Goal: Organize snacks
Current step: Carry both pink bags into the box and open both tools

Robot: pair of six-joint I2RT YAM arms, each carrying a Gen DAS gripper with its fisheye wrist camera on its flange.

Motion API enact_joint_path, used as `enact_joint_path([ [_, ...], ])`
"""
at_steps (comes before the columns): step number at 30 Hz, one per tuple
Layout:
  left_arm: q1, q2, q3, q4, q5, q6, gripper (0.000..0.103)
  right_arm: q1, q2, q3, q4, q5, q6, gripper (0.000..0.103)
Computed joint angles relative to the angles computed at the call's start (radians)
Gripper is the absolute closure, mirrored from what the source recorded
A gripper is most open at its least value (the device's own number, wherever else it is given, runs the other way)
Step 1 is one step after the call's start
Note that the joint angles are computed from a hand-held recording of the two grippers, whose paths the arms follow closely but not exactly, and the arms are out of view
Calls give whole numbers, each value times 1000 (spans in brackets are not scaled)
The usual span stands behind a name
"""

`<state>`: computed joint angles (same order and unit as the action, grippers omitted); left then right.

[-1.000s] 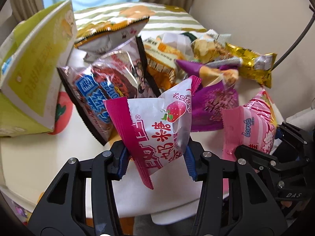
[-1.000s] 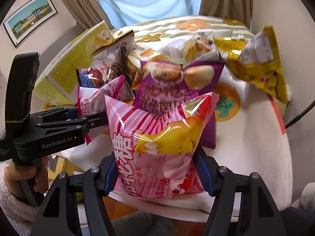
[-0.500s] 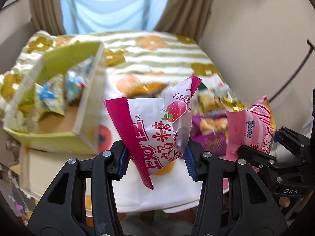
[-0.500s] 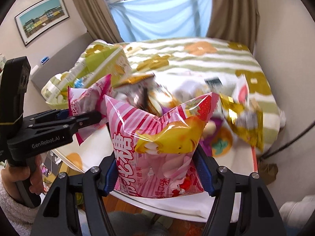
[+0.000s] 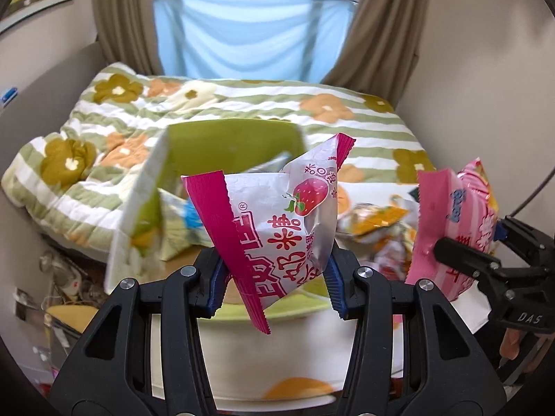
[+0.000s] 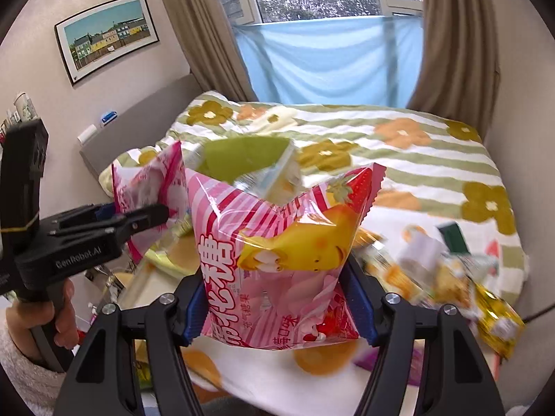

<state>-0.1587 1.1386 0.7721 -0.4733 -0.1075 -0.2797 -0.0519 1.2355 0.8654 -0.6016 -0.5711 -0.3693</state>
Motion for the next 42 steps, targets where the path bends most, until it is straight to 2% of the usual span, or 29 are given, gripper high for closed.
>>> enact_joint_path([
  [6, 311, 133, 29, 31, 229, 234, 59, 310, 78, 44, 142, 209, 260, 39],
  [9, 407, 237, 65, 21, 318, 331, 59, 406, 152, 89, 168, 298, 353, 39],
  [12, 452, 318, 89, 7, 359, 403, 56, 476, 214, 130, 176, 367, 440, 39],
  [16, 497, 387, 115, 5, 399, 475, 13, 533, 267, 164, 175, 430, 517, 39],
  [18, 519, 375, 108, 21, 419, 501, 9, 552, 291, 181, 170, 457, 535, 39],
  [26, 617, 373, 132, -9, 483, 526, 9, 592, 374, 249, 129, 495, 542, 39],
  [31, 627, 335, 114, -6, 453, 526, 9, 607, 447, 310, 106, 476, 527, 37],
  [38, 628, 304, 103, 5, 438, 498, 9, 622, 516, 309, 134, 438, 494, 36],
  [41, 627, 288, 98, 9, 434, 487, 9, 626, 529, 301, 164, 439, 480, 32],
  [42, 625, 284, 96, 10, 433, 482, 9, 624, 524, 286, 179, 435, 480, 26],
])
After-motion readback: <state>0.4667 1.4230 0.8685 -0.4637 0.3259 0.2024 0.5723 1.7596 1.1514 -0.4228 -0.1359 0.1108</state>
